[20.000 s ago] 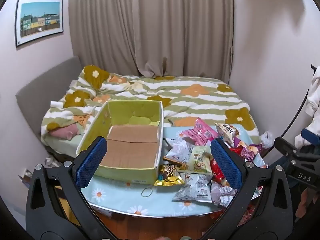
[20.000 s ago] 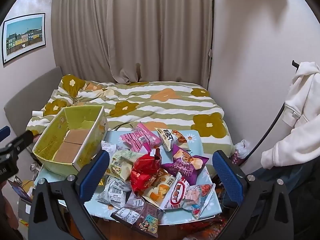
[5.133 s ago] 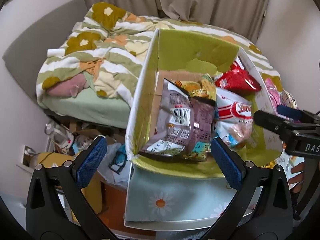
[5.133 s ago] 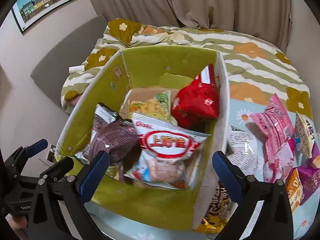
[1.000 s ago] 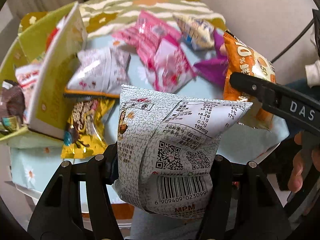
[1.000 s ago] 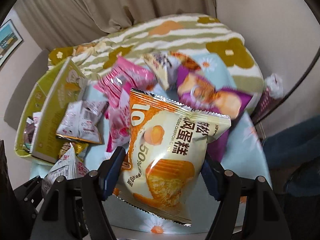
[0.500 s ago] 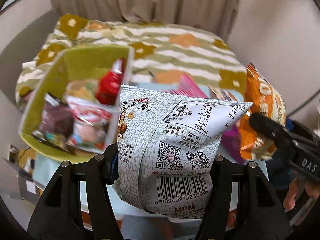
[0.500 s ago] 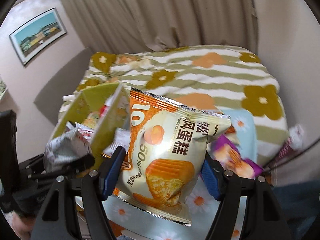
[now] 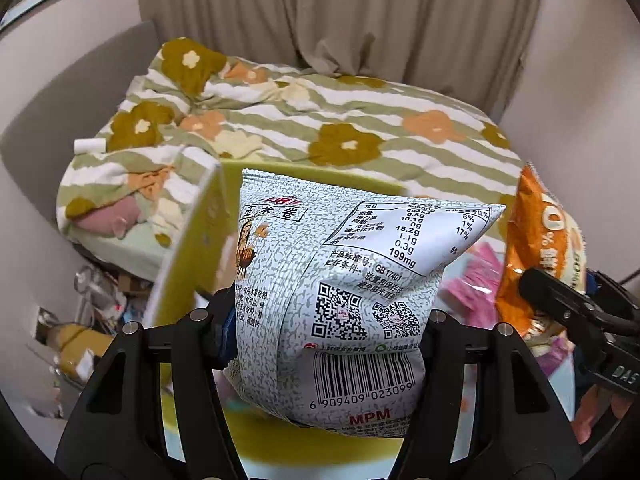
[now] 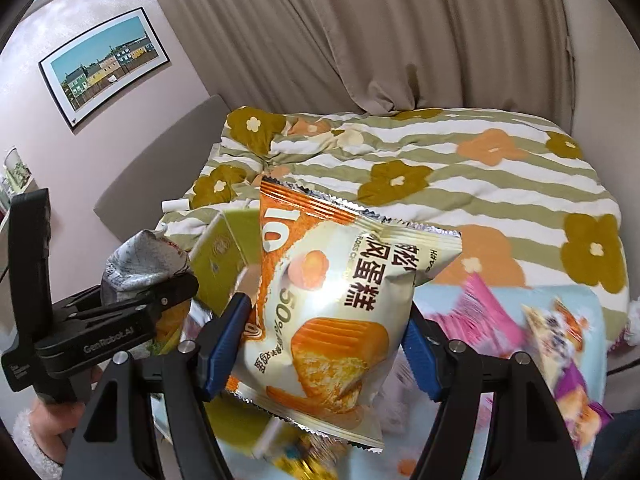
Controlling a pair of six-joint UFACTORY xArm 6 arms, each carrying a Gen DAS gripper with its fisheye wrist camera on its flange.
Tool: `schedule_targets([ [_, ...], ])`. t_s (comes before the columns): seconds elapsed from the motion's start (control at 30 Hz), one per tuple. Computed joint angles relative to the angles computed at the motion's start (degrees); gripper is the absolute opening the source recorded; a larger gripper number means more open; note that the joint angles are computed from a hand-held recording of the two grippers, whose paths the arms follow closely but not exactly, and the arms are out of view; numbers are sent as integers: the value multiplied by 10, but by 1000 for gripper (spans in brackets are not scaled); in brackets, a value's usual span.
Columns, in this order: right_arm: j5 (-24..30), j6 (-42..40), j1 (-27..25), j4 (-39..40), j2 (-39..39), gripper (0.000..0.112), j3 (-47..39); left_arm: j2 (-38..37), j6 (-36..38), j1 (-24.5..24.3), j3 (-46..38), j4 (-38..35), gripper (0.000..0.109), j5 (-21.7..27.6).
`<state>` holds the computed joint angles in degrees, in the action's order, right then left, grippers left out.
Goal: Organize snacks
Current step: 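Release the white bag into the box with the left tool while the right tool drops the orange cake bag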
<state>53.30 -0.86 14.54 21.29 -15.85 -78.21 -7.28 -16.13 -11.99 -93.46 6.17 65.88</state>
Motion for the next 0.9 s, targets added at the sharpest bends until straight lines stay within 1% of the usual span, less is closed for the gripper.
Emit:
schedule_targets([
  [0.13,-9,51,34,-41,73,68,-65,68,70,54,-45,-41,59,-4],
  [0.3,3,108,62,-94,132,68,-117,137,127,85,-84,-81,60,1],
  [0.37,6,124,65,-105,144,68,-126,159,148,94,-98,-101,73,3],
  [0.4,8,137,68,-113,149,68,-128,167,155,97,-105,-106,95,5],
  [0.43,10,149,70,-118,153,68,-131,168,166,100,-100,-116,103,-3],
  [0.5,13,165,72,-129,157,68,-131,157,184,101,-80,-139,103,-20],
  [0.53,15,170,73,-132,157,68,-129,157,192,101,-80,-142,103,-16],
  [0.63,25,180,74,-139,160,68,-131,144,192,97,-64,-131,103,-16],
  [0.77,24,171,74,-130,158,68,-129,100,187,99,-16,-133,103,-30],
  [0.9,25,142,71,-99,163,68,-140,64,167,98,10,-105,103,-22],
])
